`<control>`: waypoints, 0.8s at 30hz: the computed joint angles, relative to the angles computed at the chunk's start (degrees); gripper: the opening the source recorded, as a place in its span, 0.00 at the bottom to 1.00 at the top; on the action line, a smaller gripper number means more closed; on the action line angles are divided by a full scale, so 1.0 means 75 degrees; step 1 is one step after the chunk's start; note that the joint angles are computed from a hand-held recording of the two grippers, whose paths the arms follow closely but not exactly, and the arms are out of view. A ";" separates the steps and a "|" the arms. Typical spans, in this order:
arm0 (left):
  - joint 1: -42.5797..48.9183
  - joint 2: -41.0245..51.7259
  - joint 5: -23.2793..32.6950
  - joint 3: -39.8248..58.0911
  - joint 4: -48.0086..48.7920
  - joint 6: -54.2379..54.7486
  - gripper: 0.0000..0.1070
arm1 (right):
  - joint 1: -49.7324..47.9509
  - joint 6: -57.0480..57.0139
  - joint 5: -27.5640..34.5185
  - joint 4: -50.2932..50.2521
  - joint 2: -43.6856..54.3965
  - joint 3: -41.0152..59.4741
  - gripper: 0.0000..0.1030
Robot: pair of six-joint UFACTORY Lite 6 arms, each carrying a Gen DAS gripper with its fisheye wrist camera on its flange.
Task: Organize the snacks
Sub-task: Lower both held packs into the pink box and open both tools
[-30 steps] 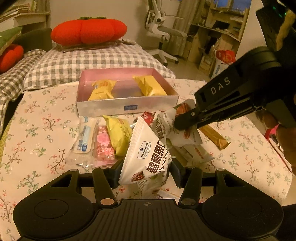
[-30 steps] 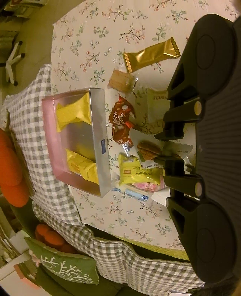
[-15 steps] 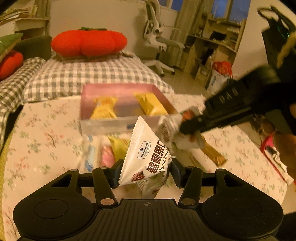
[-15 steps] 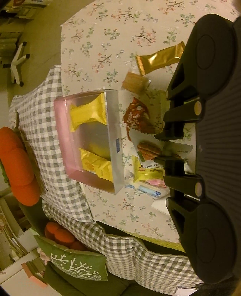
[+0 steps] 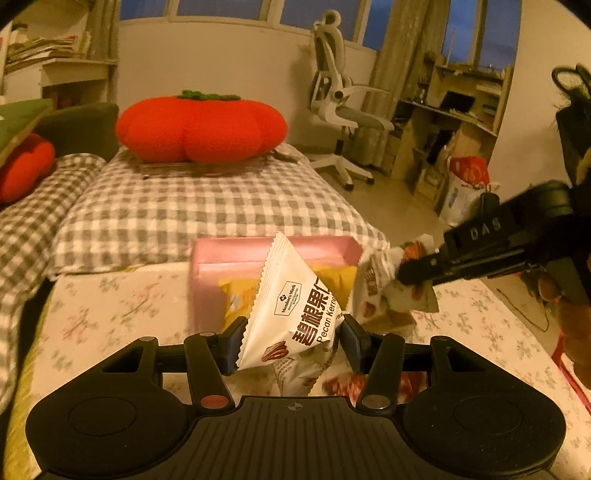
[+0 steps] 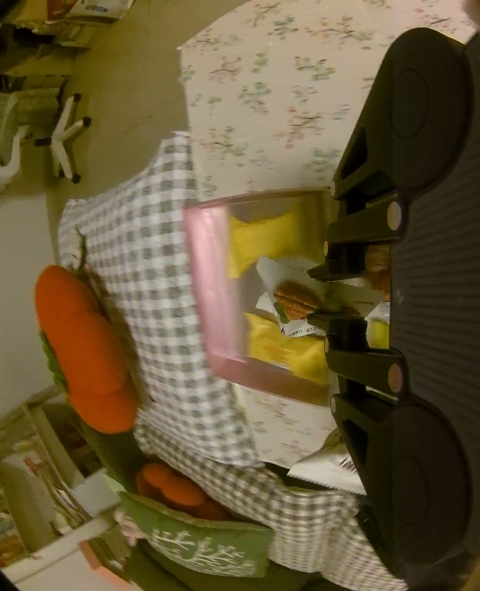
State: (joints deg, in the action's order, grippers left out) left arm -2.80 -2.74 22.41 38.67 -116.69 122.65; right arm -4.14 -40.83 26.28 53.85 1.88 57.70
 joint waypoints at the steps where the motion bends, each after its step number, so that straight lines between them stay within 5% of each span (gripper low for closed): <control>1: -0.0205 0.0388 -0.0104 0.0301 -0.0362 0.0297 0.48 | -0.0043 -0.0175 -0.0046 0.0220 0.0150 0.0077 0.15; 15: -0.1326 0.3756 -0.1087 0.2916 -0.3183 0.2804 0.48 | -0.0483 -0.3640 -0.0158 0.4202 0.1849 0.0154 0.16; 24: -0.0632 0.3678 -0.0848 0.2944 -0.1766 0.1428 0.53 | -0.0115 -0.4322 0.0274 0.5213 0.2166 0.0258 0.24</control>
